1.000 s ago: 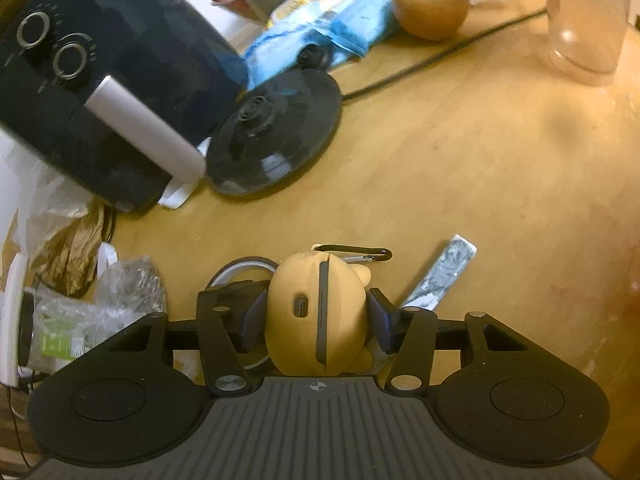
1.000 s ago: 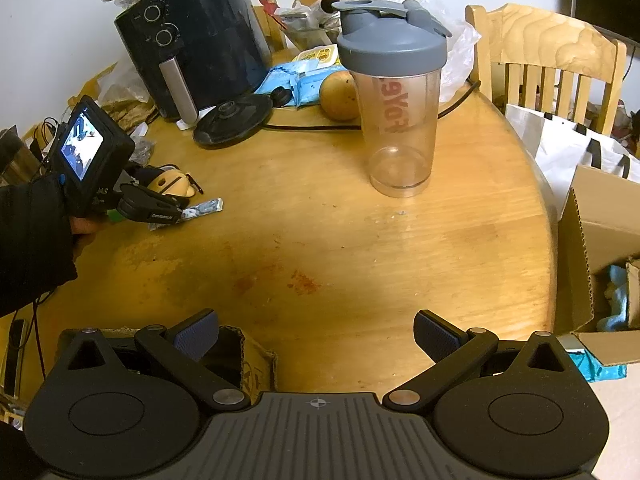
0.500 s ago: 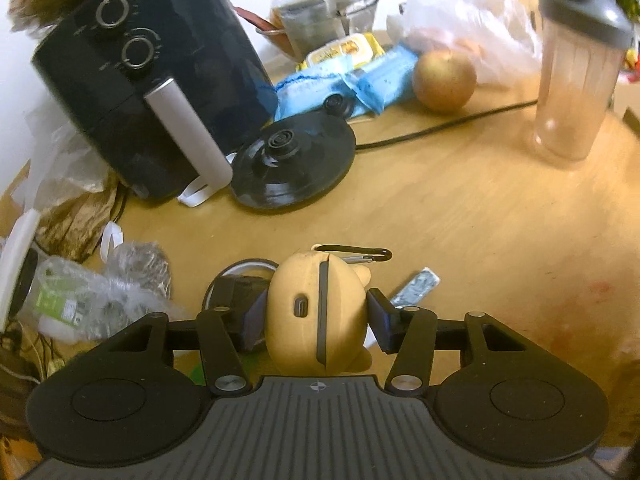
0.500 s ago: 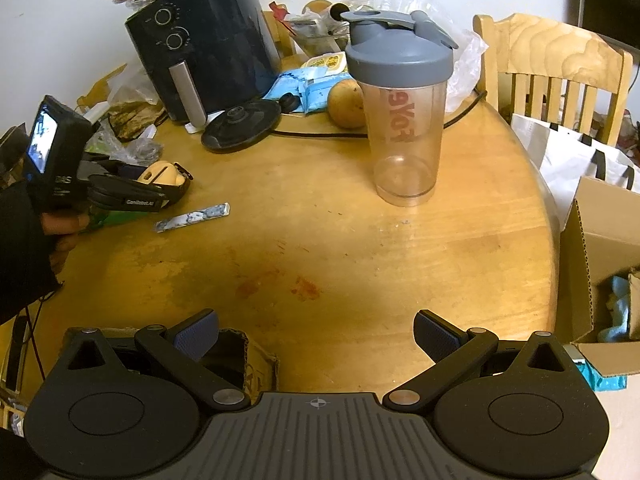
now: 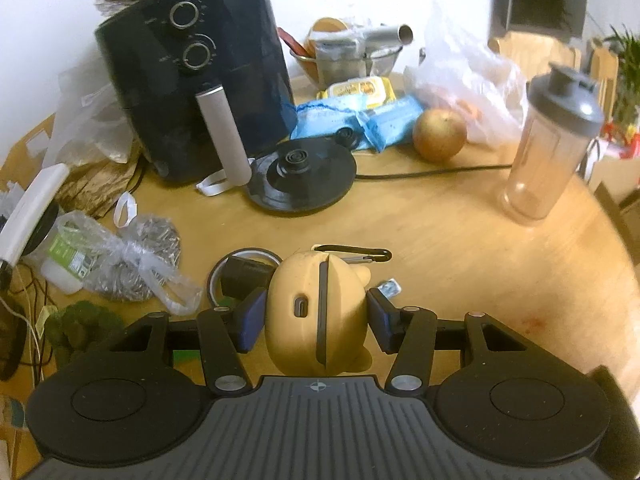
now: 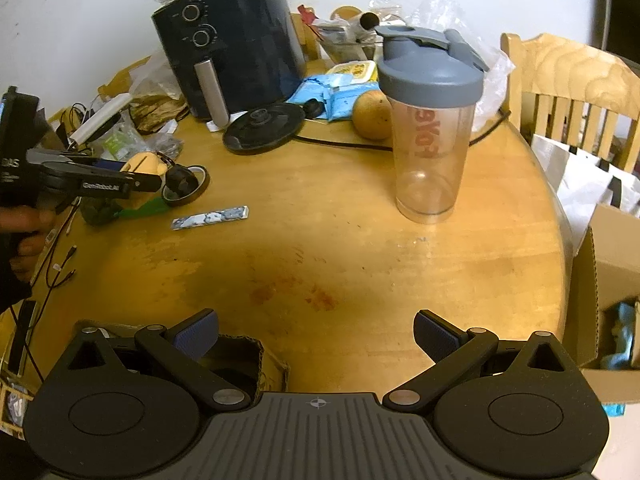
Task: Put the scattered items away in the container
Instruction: 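Lift the yellow toy off the table with the left gripper, then move the right gripper toward the marble-patterned stick while the left gripper holds the toy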
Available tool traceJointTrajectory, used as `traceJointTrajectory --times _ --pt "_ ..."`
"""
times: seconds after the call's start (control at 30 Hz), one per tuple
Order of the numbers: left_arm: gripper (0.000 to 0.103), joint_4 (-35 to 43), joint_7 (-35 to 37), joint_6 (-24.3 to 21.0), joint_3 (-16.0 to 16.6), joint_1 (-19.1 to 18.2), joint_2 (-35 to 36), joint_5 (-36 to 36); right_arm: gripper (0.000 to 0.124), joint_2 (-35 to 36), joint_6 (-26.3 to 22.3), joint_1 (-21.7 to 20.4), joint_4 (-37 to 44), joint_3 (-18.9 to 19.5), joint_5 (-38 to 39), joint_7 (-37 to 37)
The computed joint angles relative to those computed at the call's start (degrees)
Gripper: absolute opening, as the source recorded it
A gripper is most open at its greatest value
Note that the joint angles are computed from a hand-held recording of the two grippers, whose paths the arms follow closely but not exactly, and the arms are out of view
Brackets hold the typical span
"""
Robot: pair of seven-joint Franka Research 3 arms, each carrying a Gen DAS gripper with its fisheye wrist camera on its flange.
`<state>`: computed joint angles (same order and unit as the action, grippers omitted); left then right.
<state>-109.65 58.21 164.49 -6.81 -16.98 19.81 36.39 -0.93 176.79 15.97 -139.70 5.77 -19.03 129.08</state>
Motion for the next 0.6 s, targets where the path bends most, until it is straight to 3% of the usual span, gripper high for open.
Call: traceJointTrajectory --times 0.33,0.6 --pt "0.052 -5.83 -3.76 1.3 -0.77 0.68 -6.02 -0.74 0.103 0.63 0.14 0.94 1.14 -0.38 7.17 -10.4" --pt "0.052 -12.32 -1.88 3.24 -3.91 3.8 -11.47 -9.19 0.103 2.42 -2.08 2.67 4.0 0.46 24.37 -29.96"
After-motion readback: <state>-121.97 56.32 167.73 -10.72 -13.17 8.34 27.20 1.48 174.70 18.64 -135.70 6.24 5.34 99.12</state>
